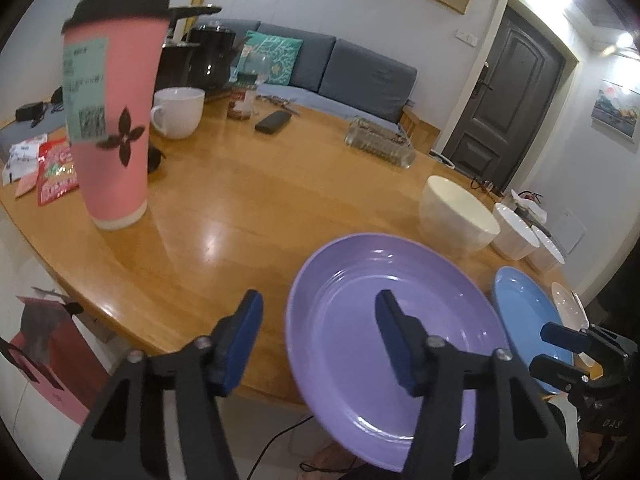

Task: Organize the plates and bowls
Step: 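Lower both grippers onto the purple plate rim and close them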

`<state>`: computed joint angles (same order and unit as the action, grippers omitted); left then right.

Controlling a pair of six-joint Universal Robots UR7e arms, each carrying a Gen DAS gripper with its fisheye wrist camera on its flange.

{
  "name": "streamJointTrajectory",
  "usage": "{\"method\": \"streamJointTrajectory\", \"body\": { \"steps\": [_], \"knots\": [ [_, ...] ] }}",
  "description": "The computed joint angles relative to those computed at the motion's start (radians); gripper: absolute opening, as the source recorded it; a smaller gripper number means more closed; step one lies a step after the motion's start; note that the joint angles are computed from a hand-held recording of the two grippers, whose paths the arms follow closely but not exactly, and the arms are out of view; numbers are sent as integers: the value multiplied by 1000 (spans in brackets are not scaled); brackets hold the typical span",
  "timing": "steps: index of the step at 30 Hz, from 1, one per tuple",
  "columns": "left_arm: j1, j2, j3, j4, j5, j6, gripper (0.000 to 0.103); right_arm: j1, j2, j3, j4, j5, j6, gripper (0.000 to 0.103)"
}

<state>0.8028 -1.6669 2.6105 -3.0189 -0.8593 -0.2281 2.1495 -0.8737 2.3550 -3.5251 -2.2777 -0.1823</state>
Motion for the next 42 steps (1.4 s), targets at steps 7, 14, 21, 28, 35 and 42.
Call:
{"method": "streamJointTrajectory", "body": {
  "steps": [7, 14, 21, 28, 35, 42],
  "knots": [
    [26, 18, 6, -5, -3, -11, 53, -6, 3, -2, 37, 15, 16, 50],
    [44, 49, 3, -26, -16, -4, 40, -4, 6, -11, 72, 58, 5, 43],
    [56, 79, 2, -80, -46, 31, 30, -20, 24, -31, 136, 51, 39, 37],
    [63, 103, 0, -119, -34, 40, 22, -28, 42, -51, 149, 24, 55, 37],
    [58, 118, -2, -129, -14, 40, 22, -12, 115, -106, 123, -88, 31, 39],
    [52, 125, -1, -137, 2, 36, 23, -10, 143, -118, 82, -121, 1, 38]
  ]
}}
